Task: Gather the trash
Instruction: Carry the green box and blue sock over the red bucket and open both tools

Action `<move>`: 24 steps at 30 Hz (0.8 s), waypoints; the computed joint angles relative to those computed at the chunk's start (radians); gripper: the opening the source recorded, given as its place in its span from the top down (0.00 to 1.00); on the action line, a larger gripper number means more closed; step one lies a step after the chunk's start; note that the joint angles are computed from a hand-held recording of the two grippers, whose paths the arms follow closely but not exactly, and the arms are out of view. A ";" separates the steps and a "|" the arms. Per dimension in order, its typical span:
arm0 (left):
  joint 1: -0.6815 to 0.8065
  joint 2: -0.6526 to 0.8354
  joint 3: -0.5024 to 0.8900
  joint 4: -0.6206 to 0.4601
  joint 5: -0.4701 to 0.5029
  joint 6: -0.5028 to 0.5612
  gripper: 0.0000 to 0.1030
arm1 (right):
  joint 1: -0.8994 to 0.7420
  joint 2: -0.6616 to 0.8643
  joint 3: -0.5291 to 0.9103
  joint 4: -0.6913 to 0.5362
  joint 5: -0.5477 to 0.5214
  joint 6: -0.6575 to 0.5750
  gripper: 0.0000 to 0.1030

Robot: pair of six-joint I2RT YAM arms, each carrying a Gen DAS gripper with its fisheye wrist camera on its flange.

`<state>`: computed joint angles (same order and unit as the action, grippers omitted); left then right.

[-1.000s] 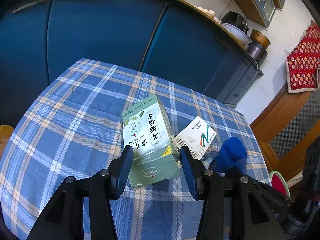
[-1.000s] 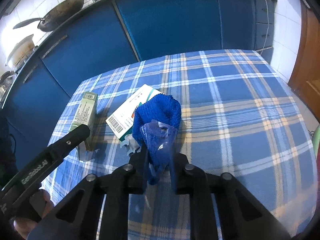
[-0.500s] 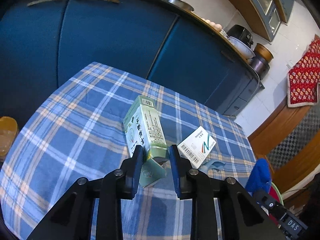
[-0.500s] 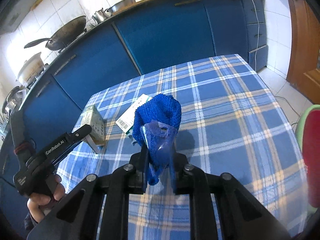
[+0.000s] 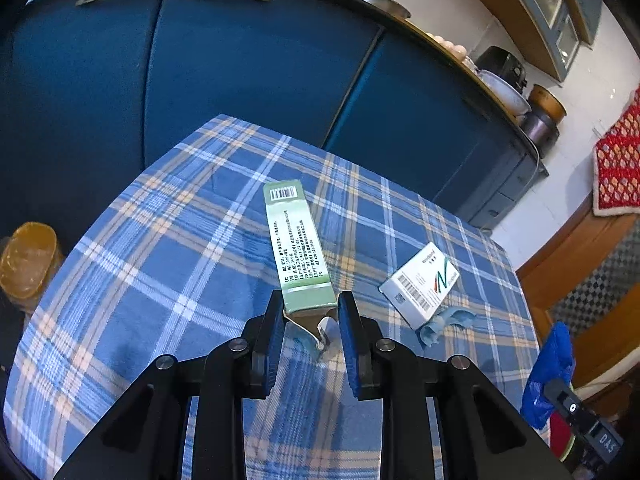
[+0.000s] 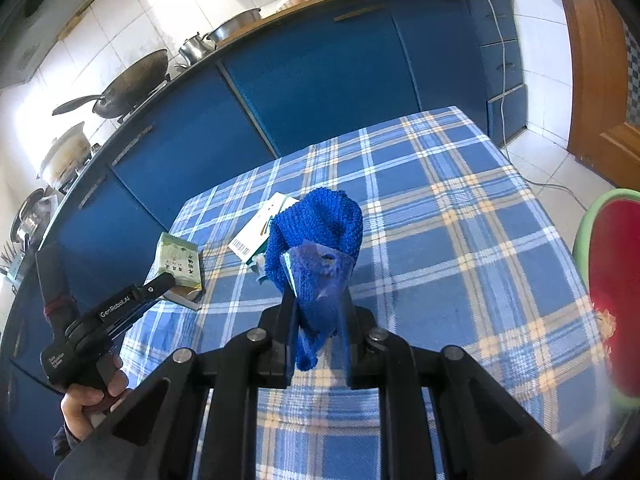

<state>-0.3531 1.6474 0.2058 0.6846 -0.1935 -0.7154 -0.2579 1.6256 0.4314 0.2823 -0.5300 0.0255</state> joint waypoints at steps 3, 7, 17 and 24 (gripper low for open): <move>0.025 0.015 -0.003 0.030 0.028 0.001 0.75 | -0.015 -0.007 -0.007 -0.004 -0.010 -0.007 0.81; 0.017 -0.003 -0.022 0.047 0.023 0.002 0.76 | -0.046 -0.031 -0.022 -0.017 -0.028 -0.023 0.81; -0.164 -0.228 -0.047 -0.105 -0.063 -0.012 0.76 | -0.165 -0.108 -0.050 -0.086 -0.090 -0.078 0.81; -0.329 -0.305 -0.011 -0.205 -0.127 -0.042 0.76 | -0.304 -0.151 -0.060 -0.169 -0.148 -0.155 0.81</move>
